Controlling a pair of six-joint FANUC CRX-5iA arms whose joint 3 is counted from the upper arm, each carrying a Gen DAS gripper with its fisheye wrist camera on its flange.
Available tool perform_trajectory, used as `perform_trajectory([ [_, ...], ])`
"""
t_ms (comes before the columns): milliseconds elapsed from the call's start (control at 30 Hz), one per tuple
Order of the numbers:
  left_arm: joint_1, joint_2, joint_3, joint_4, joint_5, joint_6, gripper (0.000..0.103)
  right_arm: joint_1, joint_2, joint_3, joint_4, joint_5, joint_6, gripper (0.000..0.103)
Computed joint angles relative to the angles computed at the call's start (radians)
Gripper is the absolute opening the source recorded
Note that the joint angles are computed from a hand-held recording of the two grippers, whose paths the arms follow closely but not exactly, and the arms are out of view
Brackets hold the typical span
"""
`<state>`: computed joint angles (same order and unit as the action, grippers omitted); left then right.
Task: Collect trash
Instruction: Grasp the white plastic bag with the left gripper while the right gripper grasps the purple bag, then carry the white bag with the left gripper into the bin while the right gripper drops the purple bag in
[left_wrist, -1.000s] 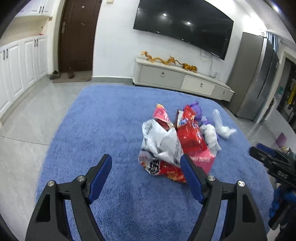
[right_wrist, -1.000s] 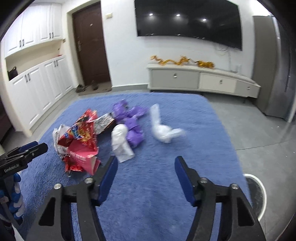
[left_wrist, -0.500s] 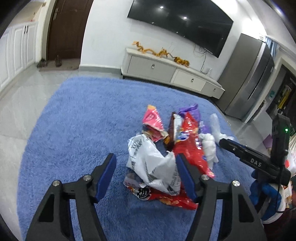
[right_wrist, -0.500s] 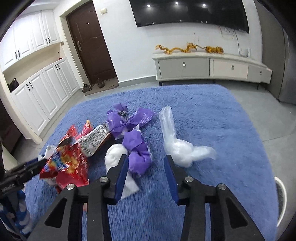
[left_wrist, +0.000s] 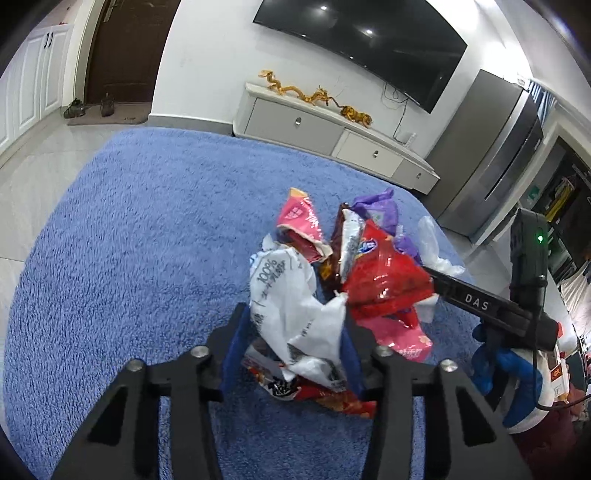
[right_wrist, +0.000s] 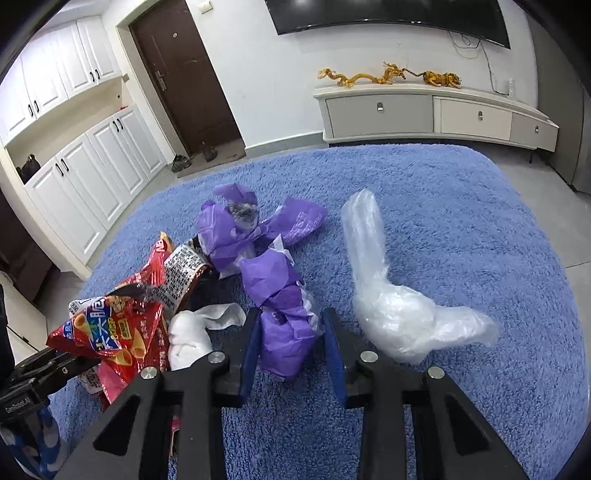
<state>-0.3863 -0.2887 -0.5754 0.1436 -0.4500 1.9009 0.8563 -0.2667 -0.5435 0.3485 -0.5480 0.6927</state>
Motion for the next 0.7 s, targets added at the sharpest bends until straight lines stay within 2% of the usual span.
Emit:
perform_trajectory([
  [100, -0.009, -0.025, -0.012, -0.008, 0.014, 0.018, 0.035, 0.012, -0.031, -0.047, 0.109, 0.01, -0.103, 0.028],
  [233, -0.023, -0.068, -0.014, -0.059, 0.015, 0.077, 0.035, 0.03, -0.086, -0.097, 0.192, 0.008, -0.201, 0.028],
  [433, -0.049, -0.124, -0.012, -0.101, 0.014, 0.13, 0.035, 0.068, -0.186, -0.157, 0.236, -0.033, -0.273, 0.028],
  [500, -0.046, -0.147, -0.037, -0.052, 0.034, 0.088, 0.035, 0.083, -0.221, -0.174, 0.248, -0.055, -0.297, 0.028],
  [567, -0.038, -0.175, -0.088, 0.086, 0.067, -0.036, 0.035, 0.097, -0.254, -0.187, 0.253, -0.078, -0.312, 0.028],
  [700, -0.068, -0.198, -0.079, 0.062, 0.048, -0.022, 0.035, 0.147, -0.323, -0.22, 0.292, -0.142, -0.356, 0.028],
])
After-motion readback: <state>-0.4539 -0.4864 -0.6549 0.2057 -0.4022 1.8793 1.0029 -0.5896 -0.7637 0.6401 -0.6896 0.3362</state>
